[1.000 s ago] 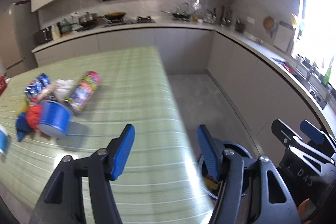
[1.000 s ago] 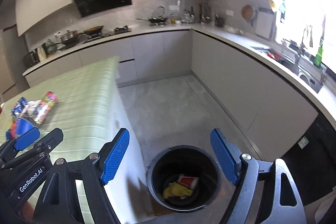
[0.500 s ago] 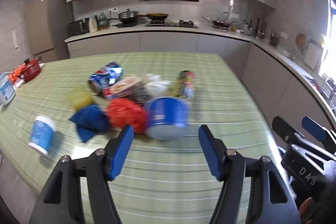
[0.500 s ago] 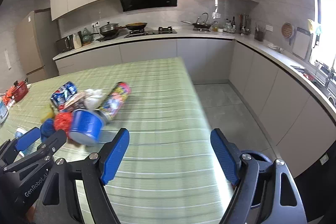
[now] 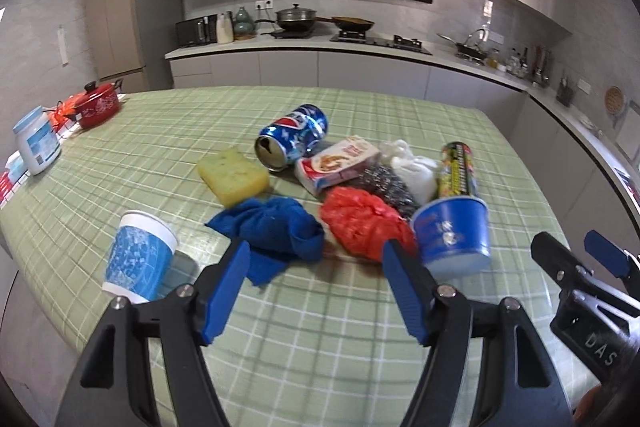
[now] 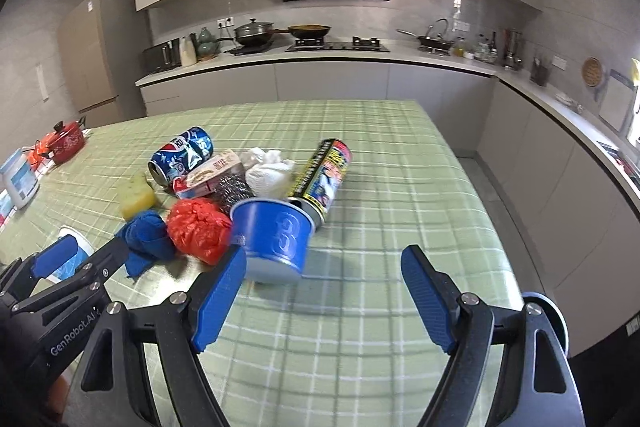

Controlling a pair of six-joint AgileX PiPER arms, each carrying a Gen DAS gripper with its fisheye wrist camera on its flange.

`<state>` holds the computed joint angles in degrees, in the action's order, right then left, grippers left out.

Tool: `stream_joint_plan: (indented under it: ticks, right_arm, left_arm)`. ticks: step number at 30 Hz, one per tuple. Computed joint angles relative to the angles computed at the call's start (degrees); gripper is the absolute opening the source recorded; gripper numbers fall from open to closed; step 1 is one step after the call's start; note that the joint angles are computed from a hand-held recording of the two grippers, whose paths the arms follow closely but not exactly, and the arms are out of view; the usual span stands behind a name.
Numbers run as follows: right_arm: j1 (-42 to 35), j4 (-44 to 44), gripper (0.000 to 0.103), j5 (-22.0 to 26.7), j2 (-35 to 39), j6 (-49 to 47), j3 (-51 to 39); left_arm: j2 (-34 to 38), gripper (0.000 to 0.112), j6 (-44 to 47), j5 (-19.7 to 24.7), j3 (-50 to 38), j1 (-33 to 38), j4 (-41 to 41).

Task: Collect trash
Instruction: 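Grasp the red plastic bag with the left tool while the right tool grasps the blue cup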

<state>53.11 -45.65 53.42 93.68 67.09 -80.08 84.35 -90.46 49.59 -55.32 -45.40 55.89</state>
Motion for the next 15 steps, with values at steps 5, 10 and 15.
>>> stream_joint_plan:
  ticks: [5, 10, 15]
  right_arm:
    - [-3.67, 4.26, 0.086, -4.91, 3.28, -3.77, -2.82]
    - [-6.27, 10.05, 0.089, -5.97, 7.97, -8.58, -7.36]
    - [-6.76, 11.88, 0.089, -4.75, 13.14, -8.91, -12.41]
  left_arm:
    - [2.43, 0.072, 2.84, -0.25, -2.18, 2.35, 0.43]
    - [3.08, 0.072, 4.68, -2.54, -1.99, 5.02, -0.21]
    - [3.32, 0.072, 9.40, -8.39, -1.16, 10.15, -1.38]
